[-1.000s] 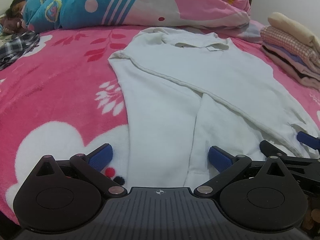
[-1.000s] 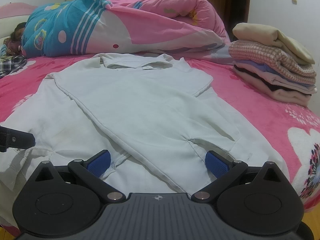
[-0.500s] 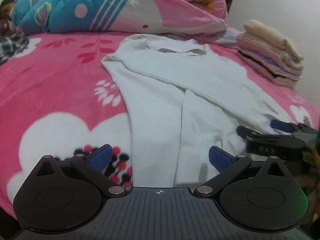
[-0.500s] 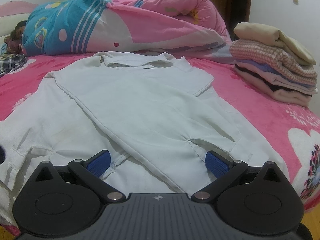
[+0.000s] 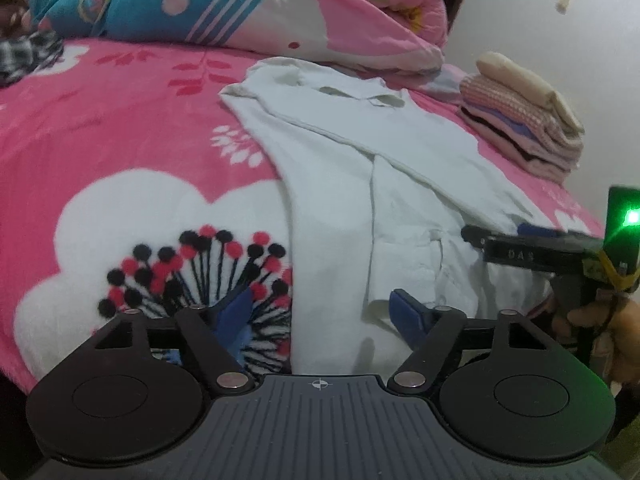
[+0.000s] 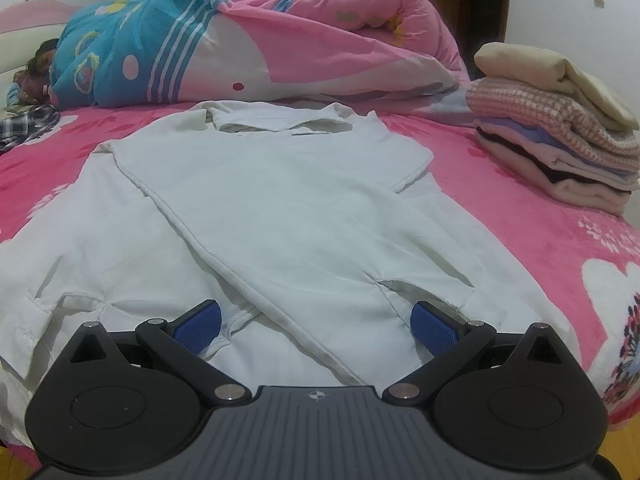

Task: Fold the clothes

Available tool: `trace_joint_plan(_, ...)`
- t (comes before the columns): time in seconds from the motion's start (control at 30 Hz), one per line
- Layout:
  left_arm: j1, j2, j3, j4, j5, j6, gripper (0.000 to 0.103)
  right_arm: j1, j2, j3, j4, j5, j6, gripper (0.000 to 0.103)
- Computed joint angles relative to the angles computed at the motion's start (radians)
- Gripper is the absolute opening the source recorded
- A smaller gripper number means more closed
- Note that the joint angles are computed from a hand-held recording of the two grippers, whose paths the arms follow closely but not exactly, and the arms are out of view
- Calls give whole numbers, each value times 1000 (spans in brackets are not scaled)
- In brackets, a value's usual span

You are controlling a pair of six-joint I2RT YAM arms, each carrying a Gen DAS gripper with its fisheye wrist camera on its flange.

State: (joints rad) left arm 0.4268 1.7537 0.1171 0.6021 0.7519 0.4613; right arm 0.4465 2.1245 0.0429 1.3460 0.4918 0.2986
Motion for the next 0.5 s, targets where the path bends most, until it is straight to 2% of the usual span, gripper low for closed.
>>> trace_joint_plan(0.13,27,2,10,-11,18,4,62,5,23,-5,34,2,0,103)
trace_joint_plan(0.33,63,-9,21,-17,47,34,56,12,25,-4,34,9,5,103)
trace_joint_plan(0.5,36,34,15,12,32,65,42,18,12,-2,14,15,11,103)
